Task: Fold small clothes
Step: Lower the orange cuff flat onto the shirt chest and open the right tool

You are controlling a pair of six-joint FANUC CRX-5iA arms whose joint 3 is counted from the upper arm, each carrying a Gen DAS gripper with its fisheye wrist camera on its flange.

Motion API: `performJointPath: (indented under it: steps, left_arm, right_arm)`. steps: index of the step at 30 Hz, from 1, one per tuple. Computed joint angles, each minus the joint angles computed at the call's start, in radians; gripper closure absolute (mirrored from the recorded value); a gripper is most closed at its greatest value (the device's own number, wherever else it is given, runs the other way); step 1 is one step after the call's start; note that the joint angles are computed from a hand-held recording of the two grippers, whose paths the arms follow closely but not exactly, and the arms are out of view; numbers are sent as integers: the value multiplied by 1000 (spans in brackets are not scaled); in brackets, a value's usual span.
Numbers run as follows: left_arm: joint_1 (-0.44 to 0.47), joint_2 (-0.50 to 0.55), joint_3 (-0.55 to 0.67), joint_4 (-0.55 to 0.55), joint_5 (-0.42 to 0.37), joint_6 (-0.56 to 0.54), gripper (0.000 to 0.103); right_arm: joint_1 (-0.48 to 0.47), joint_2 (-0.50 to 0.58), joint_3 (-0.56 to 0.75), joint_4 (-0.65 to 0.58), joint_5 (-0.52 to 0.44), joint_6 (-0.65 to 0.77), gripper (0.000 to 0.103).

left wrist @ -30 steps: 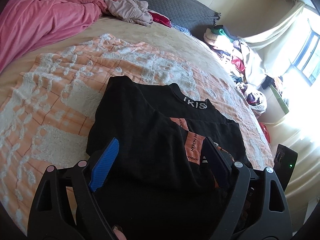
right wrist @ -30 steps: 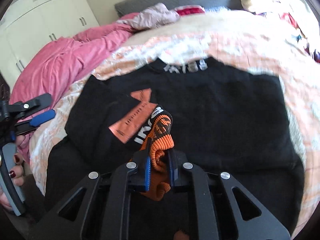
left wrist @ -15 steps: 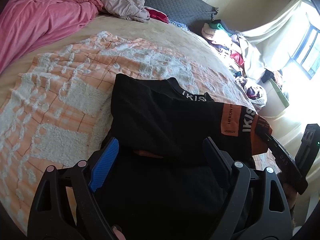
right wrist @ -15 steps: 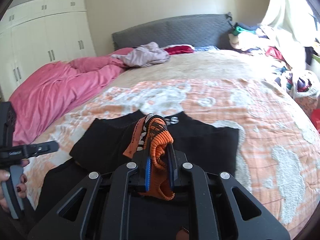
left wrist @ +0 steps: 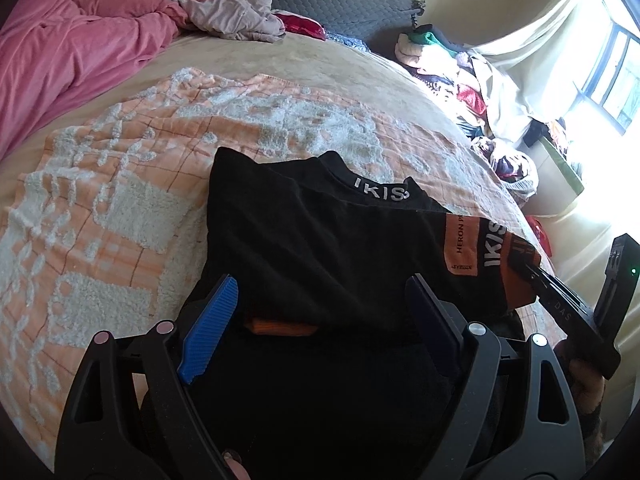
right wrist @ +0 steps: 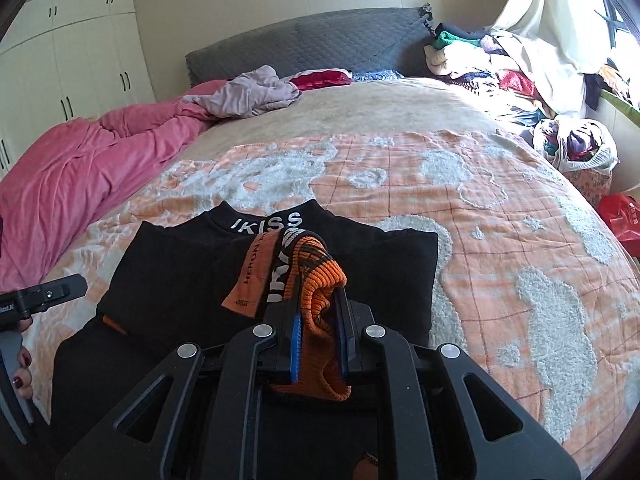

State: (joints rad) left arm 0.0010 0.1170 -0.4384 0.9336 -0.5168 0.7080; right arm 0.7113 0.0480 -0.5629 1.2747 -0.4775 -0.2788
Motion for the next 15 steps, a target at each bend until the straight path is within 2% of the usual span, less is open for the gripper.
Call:
performJointPath:
  steps: [4, 6, 8, 9, 12, 15]
  left_arm:
    - [-25, 41, 54, -38, -7, 18, 38]
    - [-33, 67, 88, -82, -4, 55, 50]
    - [-36, 103, 131, -139, -14, 113, 56]
    - [-35, 121, 154, -171, -25, 141, 56]
    - [-32, 179, 259, -378, -80, 321, 56]
    - [-28, 211, 299, -443, -120, 377, 56]
  right_arm:
    - [5, 1, 5, -17, -10, 10, 90]
    - [7, 2, 7, -27, -17, 18, 90]
    - [7, 3, 9, -34, -21, 24, 89]
    - [7, 2, 8, -35, -20, 23, 89]
    - [12, 5, 12, -43, -40, 29, 87]
    - [43, 25, 48, -130, -153, 68, 86]
